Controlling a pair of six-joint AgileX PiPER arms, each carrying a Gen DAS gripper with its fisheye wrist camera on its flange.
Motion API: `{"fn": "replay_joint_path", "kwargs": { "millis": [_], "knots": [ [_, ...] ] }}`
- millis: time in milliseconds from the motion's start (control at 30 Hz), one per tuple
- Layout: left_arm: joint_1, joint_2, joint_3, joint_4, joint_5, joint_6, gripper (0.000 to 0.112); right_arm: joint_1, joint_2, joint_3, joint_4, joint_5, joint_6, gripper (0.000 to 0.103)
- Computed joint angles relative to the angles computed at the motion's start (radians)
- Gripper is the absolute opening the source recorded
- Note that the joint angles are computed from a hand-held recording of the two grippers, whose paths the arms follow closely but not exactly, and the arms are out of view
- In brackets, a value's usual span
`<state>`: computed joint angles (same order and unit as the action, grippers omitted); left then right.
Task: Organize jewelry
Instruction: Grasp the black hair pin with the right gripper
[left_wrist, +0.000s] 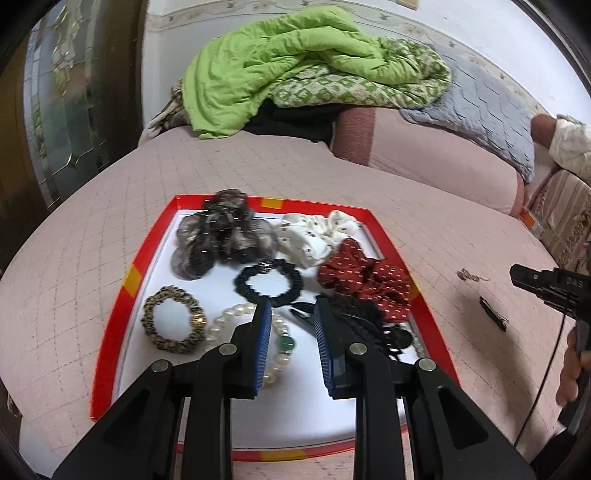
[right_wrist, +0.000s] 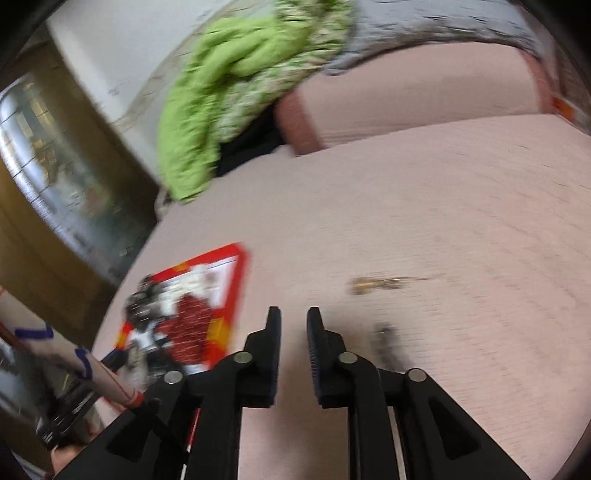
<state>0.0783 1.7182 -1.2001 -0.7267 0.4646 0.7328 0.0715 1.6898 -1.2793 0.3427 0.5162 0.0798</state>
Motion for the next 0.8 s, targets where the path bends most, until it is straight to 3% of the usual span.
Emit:
{"fn": "replay_joint_path", "kwargs": {
  "millis": [67,233,367,533,700,767,800],
  "knots": [
    [-0.013,-0.003,0.002,0.005,-0.004,-0.004,0.023,-0.053,0.022,-0.024,-0.003,0.061,0.007,0.028],
    [-0.042,-0.009,0.006,-0.015,-0.006,0.005,0.023,-0.145,0.067,-0.026,0.079,0.168,-0.069,0.028],
    [-0.082,-0.013,0.010,-0.021,-0.007,0.015,0.023,-0.124,0.076,-0.034,0.044,0.179,-0.075,0.029],
    [-0.152,-0.017,0.015,-0.051,0.007,0.042,0.024,-0.090,0.086,-0.038,-0.020,0.167,-0.056,0.037],
    [-0.226,-0.003,-0.015,-0.061,0.047,0.050,0.030,-0.021,0.128,-0.071,-0.201,0.166,0.000,0.037],
    [-0.262,0.013,-0.039,-0.050,0.065,0.040,0.033,0.027,0.130,-0.078,-0.352,0.178,0.069,0.020],
    [-0.278,0.022,-0.056,-0.031,0.070,0.026,0.033,0.046,0.127,-0.077,-0.424,0.187,0.108,0.019]
  ]
}}
